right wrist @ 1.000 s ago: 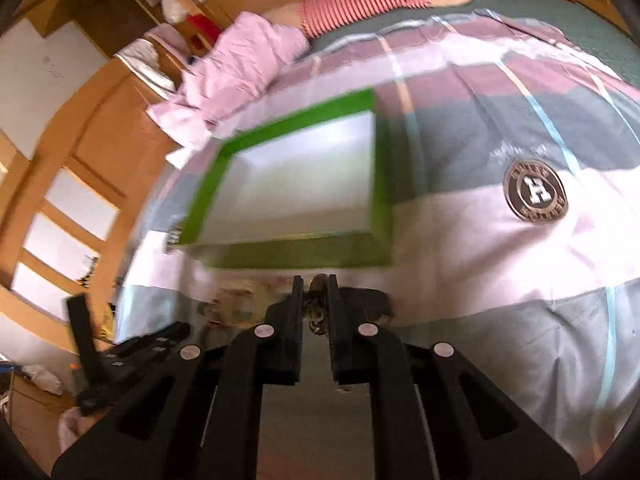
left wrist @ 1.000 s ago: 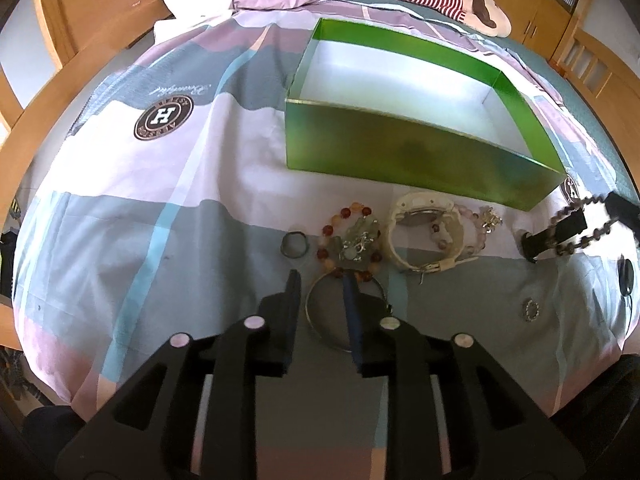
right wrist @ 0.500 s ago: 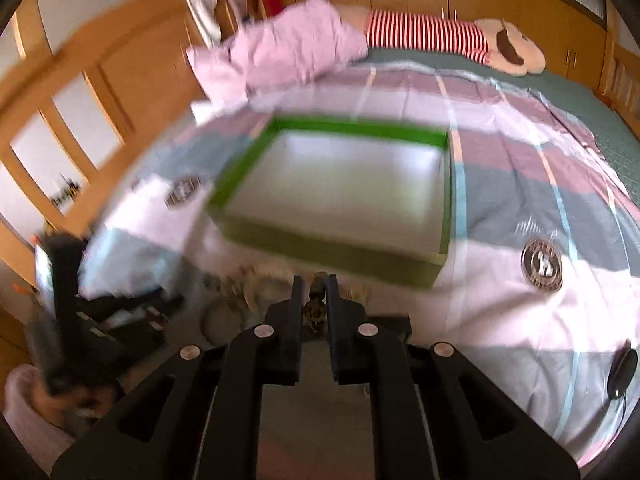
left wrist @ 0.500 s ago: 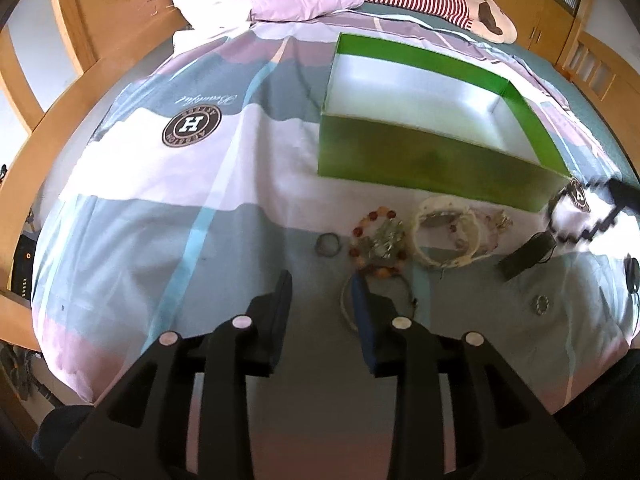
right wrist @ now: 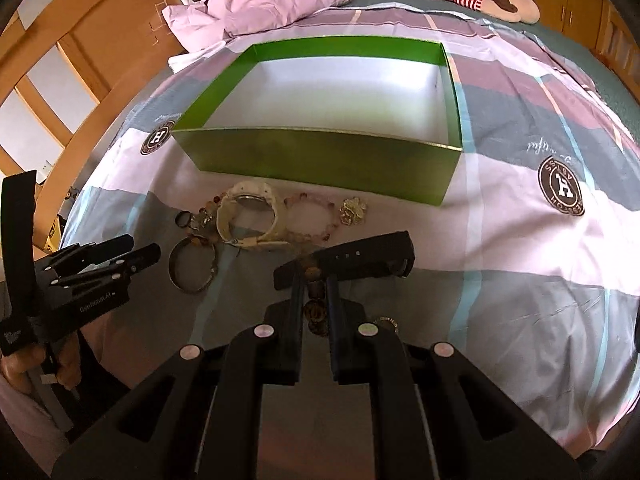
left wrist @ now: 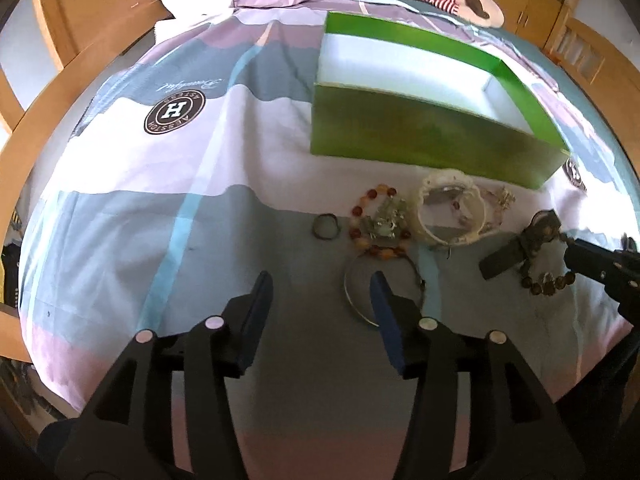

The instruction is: Organize jewelry

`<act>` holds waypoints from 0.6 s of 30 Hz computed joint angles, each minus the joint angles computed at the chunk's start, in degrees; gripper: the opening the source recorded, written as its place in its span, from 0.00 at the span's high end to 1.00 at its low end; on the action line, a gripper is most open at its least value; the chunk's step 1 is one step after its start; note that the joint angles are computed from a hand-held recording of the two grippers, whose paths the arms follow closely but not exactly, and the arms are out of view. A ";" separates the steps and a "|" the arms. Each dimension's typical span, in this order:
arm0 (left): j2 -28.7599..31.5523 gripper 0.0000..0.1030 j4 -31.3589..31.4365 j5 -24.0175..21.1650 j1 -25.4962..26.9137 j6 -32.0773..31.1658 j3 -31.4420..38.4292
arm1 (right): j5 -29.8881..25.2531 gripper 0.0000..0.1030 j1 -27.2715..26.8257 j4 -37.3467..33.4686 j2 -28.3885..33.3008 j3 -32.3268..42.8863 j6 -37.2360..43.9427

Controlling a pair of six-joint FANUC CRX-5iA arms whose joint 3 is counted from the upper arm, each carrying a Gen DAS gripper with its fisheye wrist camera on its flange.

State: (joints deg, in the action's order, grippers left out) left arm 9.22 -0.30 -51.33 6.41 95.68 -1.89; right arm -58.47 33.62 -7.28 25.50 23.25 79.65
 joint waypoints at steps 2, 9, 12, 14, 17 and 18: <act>0.26 0.48 0.92 0.02 -0.20 -0.78 -0.20 | -0.15 0.89 -0.08 -0.39 0.18 0.05 -0.17; 1.51 0.39 -0.17 -1.14 -1.57 -0.26 1.30 | -0.34 0.89 -0.08 2.00 0.26 -0.96 -2.52; 1.47 0.32 -0.63 -1.10 -2.10 -0.43 1.62 | 0.14 0.81 -0.43 3.81 0.33 -1.40 -5.62; 1.75 0.30 -0.85 -1.30 -2.55 -0.64 1.99 | 0.57 0.73 -1.12 1.98 0.24 -0.68 -4.76; 2.73 0.27 -1.13 -1.96 -3.48 -1.05 2.83 | 2.11 0.55 -0.53 3.96 0.04 -0.72 -5.16; 3.04 0.27 -1.32 -2.22 -3.79 -1.12 3.17 | 2.92 0.55 -0.20 5.52 0.06 -0.88 -6.37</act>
State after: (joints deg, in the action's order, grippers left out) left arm 12.27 -1.61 -53.55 2.62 94.56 1.27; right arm -55.55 33.42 -1.76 25.56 22.37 73.28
